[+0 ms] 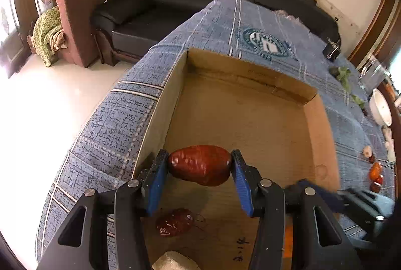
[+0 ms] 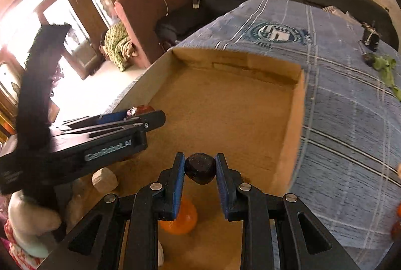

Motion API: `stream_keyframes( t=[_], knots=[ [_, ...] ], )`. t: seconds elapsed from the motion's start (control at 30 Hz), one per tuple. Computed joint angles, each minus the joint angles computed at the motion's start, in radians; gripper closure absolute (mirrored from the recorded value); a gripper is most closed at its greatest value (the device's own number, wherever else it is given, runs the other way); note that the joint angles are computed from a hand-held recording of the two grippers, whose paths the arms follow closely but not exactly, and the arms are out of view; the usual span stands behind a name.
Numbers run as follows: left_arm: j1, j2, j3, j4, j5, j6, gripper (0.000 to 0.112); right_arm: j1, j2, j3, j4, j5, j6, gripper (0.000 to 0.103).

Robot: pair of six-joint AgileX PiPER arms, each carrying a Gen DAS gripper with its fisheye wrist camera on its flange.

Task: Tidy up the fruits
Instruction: 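Carry the large date into the cardboard box and release while the right gripper releases the plum there, then return to the table and grasp the red tomato with the right gripper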

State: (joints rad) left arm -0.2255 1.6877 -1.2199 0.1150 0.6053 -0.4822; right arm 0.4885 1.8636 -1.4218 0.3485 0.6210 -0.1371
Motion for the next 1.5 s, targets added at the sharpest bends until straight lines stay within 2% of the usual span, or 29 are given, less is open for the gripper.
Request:
stream_keyframes(
  t=[0.17,0.33,0.4,0.5,0.57,0.73,0.83,0.93,1.0,1.3,1.5],
  knots=[
    [0.0,-0.09,0.064,0.011,-0.038,-0.04,0.062,0.007,0.011,-0.012,-0.005,-0.003,-0.014,0.075],
    [-0.057,-0.2,0.122,0.18,-0.034,-0.242,0.053,0.011,-0.053,0.046,-0.017,-0.041,-0.014,0.073],
    [-0.097,-0.243,0.144,0.28,-0.01,-0.358,0.046,0.002,-0.084,0.074,0.005,-0.053,-0.028,0.068],
    [-0.183,-0.313,0.176,0.439,0.065,-0.545,0.031,-0.009,-0.161,0.149,0.017,-0.083,-0.031,0.062],
    [-0.249,-0.339,0.182,0.523,0.131,-0.654,0.025,-0.03,-0.222,0.209,0.06,-0.1,-0.058,0.061],
    [-0.413,-0.404,0.213,0.629,0.232,-0.83,0.024,-0.08,-0.346,0.34,0.121,-0.14,-0.09,0.055],
    [-0.528,-0.391,0.178,0.71,0.342,-0.896,0.024,-0.134,-0.416,0.417,0.186,-0.148,-0.134,0.05],
    [-0.616,-0.37,0.142,0.774,0.426,-0.936,0.024,-0.214,-0.474,0.483,0.293,-0.128,-0.218,0.048],
    [-0.658,-0.357,0.119,0.791,0.456,-0.947,0.024,-0.255,-0.502,0.513,0.331,-0.114,-0.251,0.048],
    [-0.75,-0.272,0.038,0.794,0.493,-0.93,0.024,-0.412,-0.588,0.593,0.444,-0.048,-0.377,0.042],
    [-0.78,-0.218,-0.002,0.791,0.497,-0.916,0.024,-0.484,-0.604,0.63,0.508,-0.02,-0.469,0.042]
  ],
)
